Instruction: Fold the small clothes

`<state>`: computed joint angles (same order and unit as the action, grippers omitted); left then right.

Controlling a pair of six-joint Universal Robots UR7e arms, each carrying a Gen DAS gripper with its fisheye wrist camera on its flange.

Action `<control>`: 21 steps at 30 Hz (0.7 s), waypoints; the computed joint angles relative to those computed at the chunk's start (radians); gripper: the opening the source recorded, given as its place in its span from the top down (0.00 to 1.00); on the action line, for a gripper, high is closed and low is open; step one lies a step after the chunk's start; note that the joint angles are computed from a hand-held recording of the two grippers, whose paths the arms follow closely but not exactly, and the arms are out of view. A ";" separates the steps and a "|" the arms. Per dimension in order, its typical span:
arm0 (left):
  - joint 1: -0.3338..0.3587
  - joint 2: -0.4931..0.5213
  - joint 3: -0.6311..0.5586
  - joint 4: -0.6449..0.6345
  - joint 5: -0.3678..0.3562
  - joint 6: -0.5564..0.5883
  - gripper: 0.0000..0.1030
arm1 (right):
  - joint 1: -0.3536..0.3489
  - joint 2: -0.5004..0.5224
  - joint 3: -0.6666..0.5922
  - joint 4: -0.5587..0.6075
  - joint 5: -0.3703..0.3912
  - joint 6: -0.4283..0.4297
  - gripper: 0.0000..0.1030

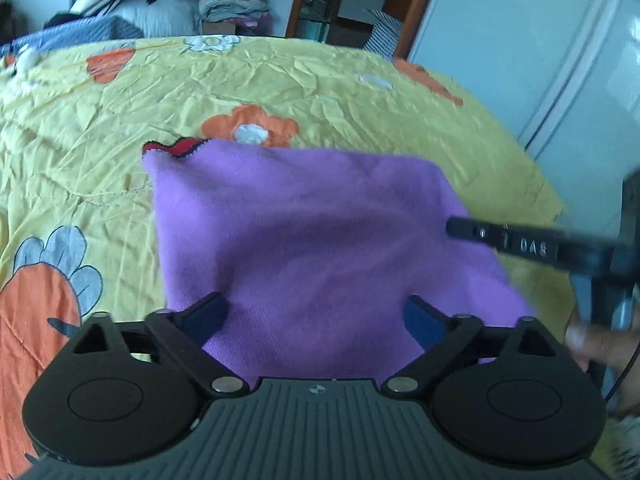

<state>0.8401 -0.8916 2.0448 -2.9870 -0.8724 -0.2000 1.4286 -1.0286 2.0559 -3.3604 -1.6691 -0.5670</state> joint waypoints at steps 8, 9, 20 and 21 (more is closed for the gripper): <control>-0.069 -0.072 0.124 -0.027 0.020 -0.073 0.05 | -0.007 -0.117 0.121 -0.054 0.073 -0.102 0.46; -0.088 -0.078 0.152 -0.046 0.037 -0.080 0.05 | -0.010 -0.140 0.153 -0.043 0.106 -0.134 0.46; -0.197 -0.025 0.309 -0.161 0.143 -0.104 0.03 | -0.048 -0.152 0.213 -0.044 0.071 -0.217 0.59; -0.214 -0.046 0.329 -0.164 0.133 -0.129 0.03 | -0.048 -0.174 0.244 -0.059 0.085 -0.238 0.59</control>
